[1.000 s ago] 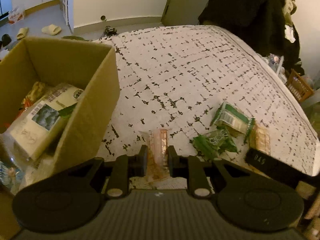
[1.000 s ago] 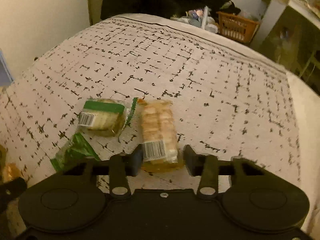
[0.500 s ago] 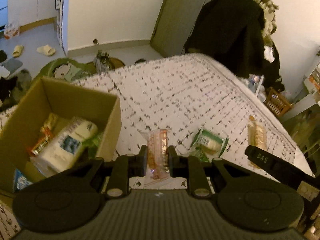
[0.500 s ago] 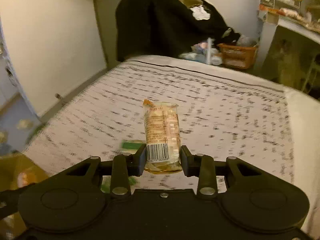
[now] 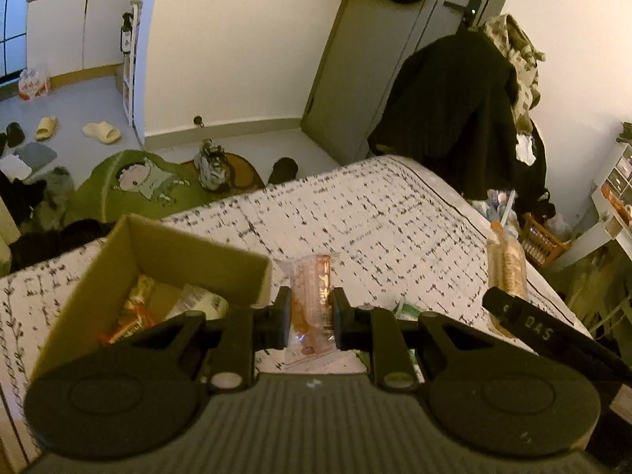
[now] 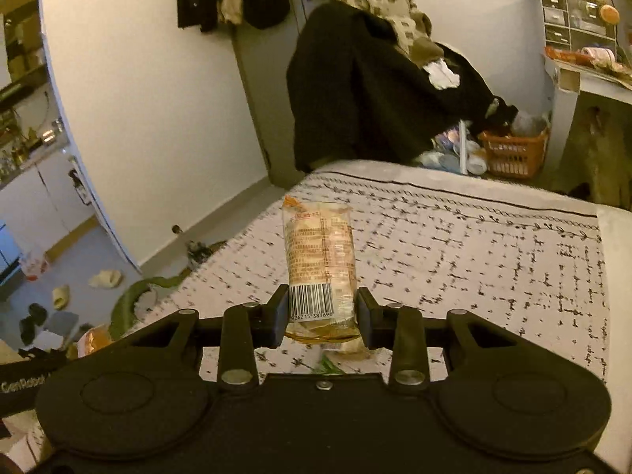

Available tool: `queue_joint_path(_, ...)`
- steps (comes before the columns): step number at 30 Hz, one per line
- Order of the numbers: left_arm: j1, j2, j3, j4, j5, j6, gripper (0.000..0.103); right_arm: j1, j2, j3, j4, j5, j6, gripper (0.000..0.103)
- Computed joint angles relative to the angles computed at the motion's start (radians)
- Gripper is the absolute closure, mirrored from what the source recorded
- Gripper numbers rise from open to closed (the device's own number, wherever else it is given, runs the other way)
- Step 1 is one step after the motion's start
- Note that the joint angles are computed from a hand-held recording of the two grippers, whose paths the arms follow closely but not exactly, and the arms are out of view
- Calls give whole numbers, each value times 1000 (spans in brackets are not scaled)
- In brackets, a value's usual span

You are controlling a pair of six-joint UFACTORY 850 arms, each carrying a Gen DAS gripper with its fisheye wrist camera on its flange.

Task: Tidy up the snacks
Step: 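Carry the pink bar and the wafer pack over the box with both tools, then open the left tool to drop the pink bar while the right tool releases the wafer pack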

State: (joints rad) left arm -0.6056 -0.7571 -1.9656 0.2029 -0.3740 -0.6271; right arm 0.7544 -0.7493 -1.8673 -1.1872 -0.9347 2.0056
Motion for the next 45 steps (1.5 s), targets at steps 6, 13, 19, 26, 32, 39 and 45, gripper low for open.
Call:
queue_joint_path(6,14,28,29,79,14,-74,84,11,-26,-43,-13,17,-22,68)
queue_joint_path(13,40,70,83,157,26,-165,84,27,-47,-84,-69,49,-38,68)
queue_joint_path(19,62,95,127,179,33,-204,84,41,-73,-135,-69,76,-65,68)
queue_joint_path(26,89,122,183,160,45,-202,84,52,-112,-202,-51,80,-119,68)
queue_joint_path(32,114,130,217,103,49,-156,84,59,-136,-239,-50,103,-131,68)
queue_joint_path(39,131,129,233,-31,69,-30,84,63,-180,-306,-13,127,-198,68)
queue_joint_path(45,150,112,231,-354,80,288,84,61,-202,-339,11,150,-231,68)
